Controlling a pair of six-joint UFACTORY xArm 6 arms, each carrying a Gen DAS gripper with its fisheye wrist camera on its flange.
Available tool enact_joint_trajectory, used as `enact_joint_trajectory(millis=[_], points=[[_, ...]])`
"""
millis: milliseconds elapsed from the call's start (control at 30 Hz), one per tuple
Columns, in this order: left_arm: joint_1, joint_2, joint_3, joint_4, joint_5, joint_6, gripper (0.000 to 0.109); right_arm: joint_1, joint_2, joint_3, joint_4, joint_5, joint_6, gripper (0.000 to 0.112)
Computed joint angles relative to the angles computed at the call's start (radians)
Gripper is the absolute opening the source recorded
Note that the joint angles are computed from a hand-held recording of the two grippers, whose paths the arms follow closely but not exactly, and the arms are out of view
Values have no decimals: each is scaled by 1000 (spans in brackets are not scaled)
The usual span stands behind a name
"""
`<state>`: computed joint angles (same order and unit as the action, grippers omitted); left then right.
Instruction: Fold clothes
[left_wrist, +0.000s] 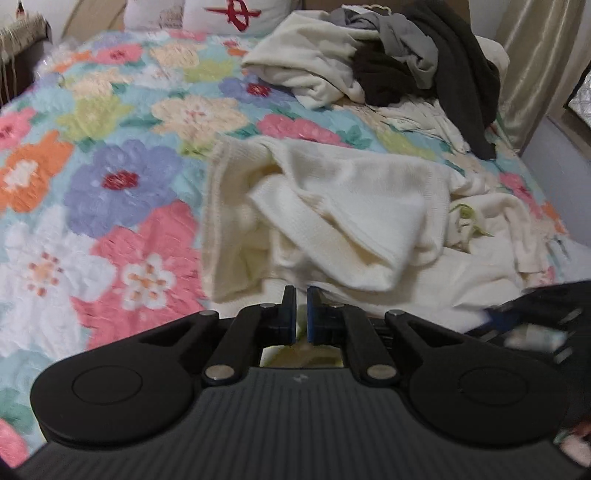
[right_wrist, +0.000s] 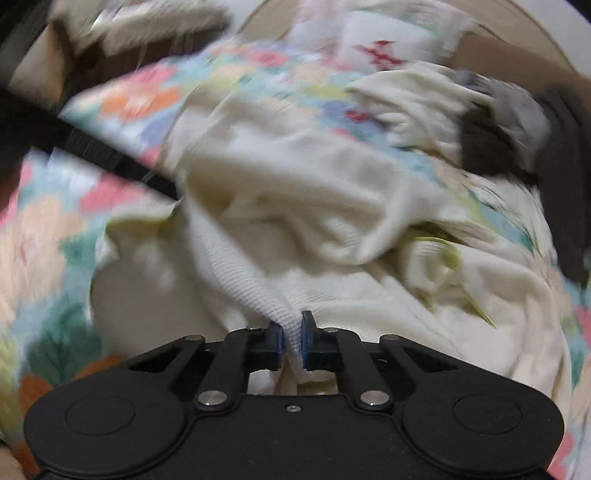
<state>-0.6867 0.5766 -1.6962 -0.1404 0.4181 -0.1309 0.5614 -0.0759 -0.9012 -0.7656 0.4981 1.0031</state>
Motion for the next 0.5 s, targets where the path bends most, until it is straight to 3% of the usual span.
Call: enact_joint_trajectory(millis=[67,133,300,500], points=[[0,-1,1,68,11,-36,5,-10,-89,57,-5,4,68,2],[-1,11,-19,158,46,-86,5,8,-159,83,-49,87,117,2],[-6,69,-106,206,160,-118,5,19,-302,137,-101,281,99,2],[-18,-22,15,204,84,-108,6,-10,-443,207,-138,409,70,2]])
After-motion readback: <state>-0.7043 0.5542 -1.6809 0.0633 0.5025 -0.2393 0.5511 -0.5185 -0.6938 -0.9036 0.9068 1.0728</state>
